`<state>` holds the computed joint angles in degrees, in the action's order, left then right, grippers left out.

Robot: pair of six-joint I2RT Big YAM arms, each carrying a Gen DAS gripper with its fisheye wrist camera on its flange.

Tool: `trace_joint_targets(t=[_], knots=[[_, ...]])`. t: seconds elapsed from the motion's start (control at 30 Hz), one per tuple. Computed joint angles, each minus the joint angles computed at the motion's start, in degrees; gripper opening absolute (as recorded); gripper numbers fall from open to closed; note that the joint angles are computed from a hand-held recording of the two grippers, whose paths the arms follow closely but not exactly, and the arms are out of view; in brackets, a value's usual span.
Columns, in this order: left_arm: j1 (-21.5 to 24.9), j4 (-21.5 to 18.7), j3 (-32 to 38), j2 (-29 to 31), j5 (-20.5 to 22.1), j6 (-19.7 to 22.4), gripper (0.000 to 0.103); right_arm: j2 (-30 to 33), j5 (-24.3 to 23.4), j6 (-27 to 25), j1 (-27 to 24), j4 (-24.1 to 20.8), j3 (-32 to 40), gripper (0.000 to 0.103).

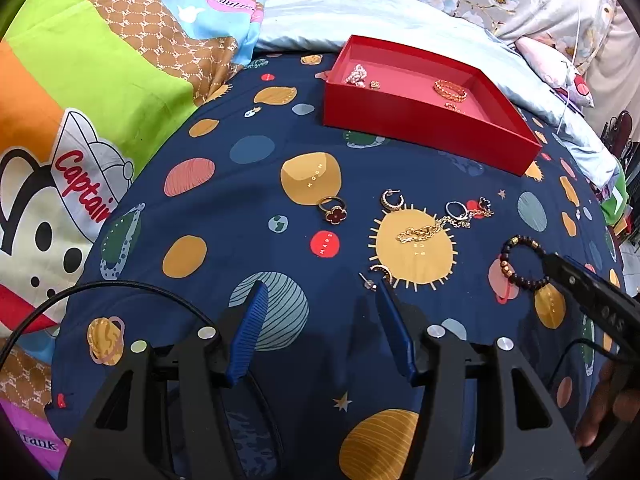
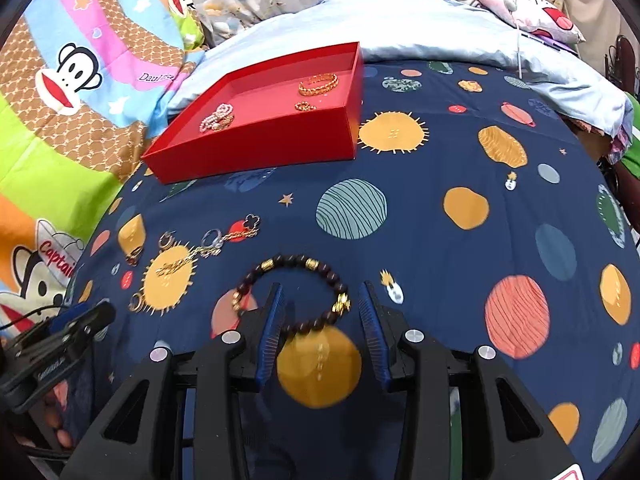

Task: Organize jewelry
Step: 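Lower the right tool onto the black beaded bracelet and close it, then close the left tool on the red-stone gold ring while the right tool holds the bracelet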

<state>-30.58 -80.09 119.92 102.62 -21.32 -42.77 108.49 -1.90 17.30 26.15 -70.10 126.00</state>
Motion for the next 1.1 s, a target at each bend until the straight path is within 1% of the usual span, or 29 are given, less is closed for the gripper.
trace_joint_targets(t=[0.17,0.2,0.27,0.33,0.5,0.63,0.8,0.83,0.97,1.03,1.07,1.1], knots=[[0.03,0.55,-0.22,0.05,1.06,0.42,0.054,2.33,0.58,-0.95,0.18,-1.07,2.93,0.036],[0.03,0.66,-0.20,0.08,1.34,0.57,0.054,2.69,0.63,-1.10,0.21,-1.34,3.50,0.033],[0.08,0.95,-0.30,0.07,1.77,0.63,0.056,3.27,0.95,-1.45,0.30,-1.96,4.43,0.025],[0.18,1.06,-0.28,0.18,2.30,0.51,0.057,3.65,1.60,-2.05,0.42,-2.64,5.03,0.011],[0.84,1.15,0.09,0.59,2.53,-0.19,0.057,3.35,1.41,-1.43,0.33,-2.49,4.46,0.008],[2.08,1.44,1.20,1.45,2.68,-0.22,0.057,3.35,1.02,-0.97,0.38,-2.75,4.56,0.007],[3.37,1.71,4.61,3.92,2.94,0.58,0.057,3.37,0.50,-0.65,0.28,-2.81,4.60,0.007],[3.49,1.27,5.90,4.85,2.76,1.03,0.056,3.45,0.31,-0.58,0.22,-2.89,4.72,0.007],[3.88,1.06,8.53,6.91,3.23,2.10,0.048,3.48,0.15,-0.62,0.21,-2.97,4.78,0.007],[3.91,1.01,9.43,7.74,3.44,2.92,0.042,3.58,0.09,-0.53,0.19,-2.99,4.92,0.008],[3.89,0.88,9.83,8.11,3.61,3.37,0.036,3.62,0.10,-0.51,0.20,-2.99,4.99,0.008],[3.81,0.55,10.26,8.50,3.45,3.57,0.032,3.63,0.11,-0.52,0.19,-3.02,5.00,0.008]])
